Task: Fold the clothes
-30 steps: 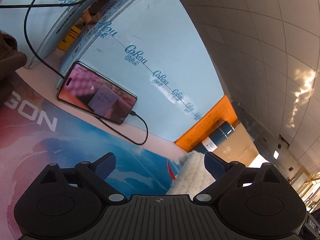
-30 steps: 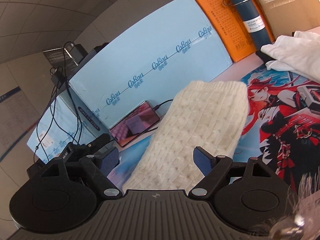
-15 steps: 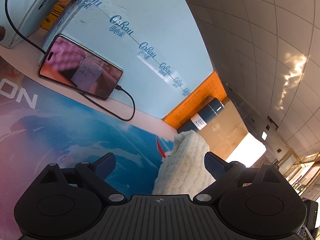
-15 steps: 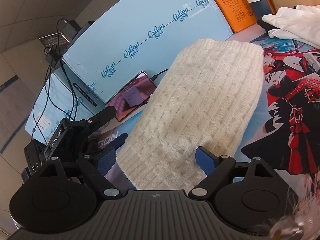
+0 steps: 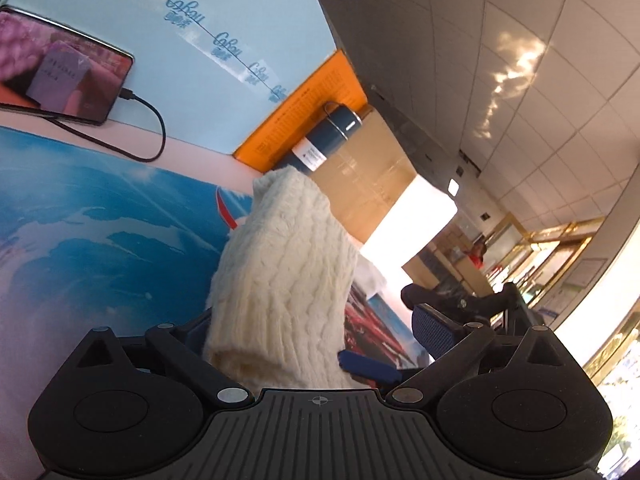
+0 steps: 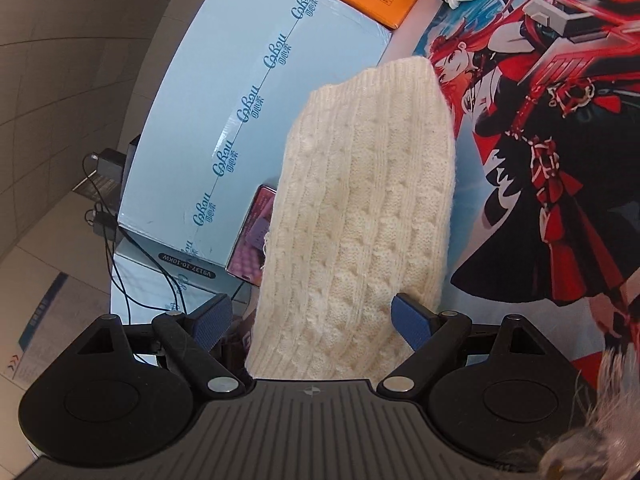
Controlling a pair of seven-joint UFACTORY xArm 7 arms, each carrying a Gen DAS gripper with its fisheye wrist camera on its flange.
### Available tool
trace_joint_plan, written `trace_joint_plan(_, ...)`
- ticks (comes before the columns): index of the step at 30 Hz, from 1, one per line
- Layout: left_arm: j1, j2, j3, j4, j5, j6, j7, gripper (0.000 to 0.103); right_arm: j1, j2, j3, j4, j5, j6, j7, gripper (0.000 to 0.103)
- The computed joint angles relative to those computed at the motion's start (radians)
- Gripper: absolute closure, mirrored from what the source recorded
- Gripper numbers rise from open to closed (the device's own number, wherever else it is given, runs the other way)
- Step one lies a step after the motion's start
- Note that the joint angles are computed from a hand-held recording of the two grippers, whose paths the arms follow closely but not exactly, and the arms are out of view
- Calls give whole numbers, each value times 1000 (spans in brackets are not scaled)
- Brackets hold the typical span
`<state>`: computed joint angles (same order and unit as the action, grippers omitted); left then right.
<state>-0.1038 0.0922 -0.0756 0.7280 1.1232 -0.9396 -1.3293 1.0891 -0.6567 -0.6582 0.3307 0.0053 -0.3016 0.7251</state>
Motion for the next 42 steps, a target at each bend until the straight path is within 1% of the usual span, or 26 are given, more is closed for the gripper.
trace_joint_plan(1, -8, -22, -4, -16, -18, 33, 33, 3, -69, 7, 69, 4, 8, 15, -2, 16)
trace_joint_plan(3, -23, -63, -10, -37, -37, 109, 71, 3, -189, 13, 180, 12, 13, 33, -17, 16)
trace_joint_plan(5, -37, -94, -14, -46, -46, 174, 93, 3, -314, 28, 299, 39, 17, 99, -42, 16)
trace_joint_plan(6, -43, -105, -14, -53, -56, 194, 106, 3, -366, 40, 349, 62, 13, 154, -67, 16)
trace_joint_plan(7, -49, -117, -14, -62, -74, 213, 121, 3, -392, 53, 378, 88, 10, 207, -90, 16)
trace_joint_plan(9, -54, -121, -5, -60, -62, 229, 107, 3, -368, 80, 369, 124, 17, 260, -137, 16)
trace_joint_plan(11, -56, -119, 1, -54, -43, 226, 93, 3, -246, 97, 266, 149, 43, 268, -216, 16)
trace_joint_plan(12, -57, -117, 3, -55, -43, 216, 100, 3, -200, 115, 233, 168, 74, 285, -247, 16)
trace_joint_plan(13, -57, -115, 3, -57, -46, 205, 111, 3, -197, 139, 233, 186, 82, 311, -239, 16)
trace_joint_plan(15, -58, -101, 3, -48, -34, 169, 127, 3, -205, 182, 248, 217, 112, 352, -243, 16)
trace_joint_plan(17, -59, -88, -1, -40, -24, 134, 148, 3, -212, 207, 261, 237, 131, 366, -264, 14)
trace_joint_plan(19, -60, -78, -6, -31, -6, 108, 164, 3, -214, 228, 273, 272, 144, 408, -297, 8)
trace_joint_plan(20, -61, -73, -8, -26, 4, 96, 170, 3, -233, 239, 294, 288, 138, 433, -307, 7)
trace_joint_plan(23, -70, -82, -18, -17, 32, 123, 179, 0, -307, 263, 375, 324, 110, 494, -320, 5)
trace_joint_plan(26, -82, -101, -25, -15, 55, 168, 184, 0, -352, 272, 424, 332, 119, 507, -341, 6)
trace_joint_plan(29, -90, -118, -24, -24, 60, 198, 185, 0, -404, 270, 477, 329, 128, 514, -353, 8)
trace_joint_plan(30, -93, -123, -24, -26, 61, 208, 185, 0, -427, 268, 501, 328, 125, 519, -353, 13)
trace_joint_plan(31, -95, -125, -22, -26, 65, 211, 180, 0, -468, 265, 538, 324, 106, 522, -340, 24)
trace_joint_plan(32, -95, -125, -20, -26, 70, 212, 174, 0, -511, 261, 578, 319, 86, 524, -324, 30)
trace_joint_plan(34, -97, -129, -18, -29, 69, 213, 178, 0, -593, 250, 653, 303, 49, 519, -300, 50)
trace_joint_plan(35, -99, -130, -18, -29, 68, 215, 180, 0, -630, 243, 687, 290, 34, 508, -290, 53)
trace_joint_plan(36, -100, -132, -18, -30, 68, 216, 182, 0, -650, 237, 708, 278, 36, 490, -291, 56)
trace_joint_plan(37, -101, -135, -18, -32, 66, 220, 187, 0, -666, 232, 725, 266, 43, 470, -293, 61)
trace_joint_plan(39, -104, -144, -18, -40, 54, 226, 201, 0, -695, 221, 756, 243, 54, 432, -296, 68)
trace_joint_plan(40, -106, -149, -18, -46, 44, 228, 210, 0, -706, 215, 770, 229, 58, 407, -293, 74)
trace_joint_plan(42, -109, -159, -17, -59, 23, 232, 229, 0, -716, 198, 785, 200, 72, 355, -282, 79)
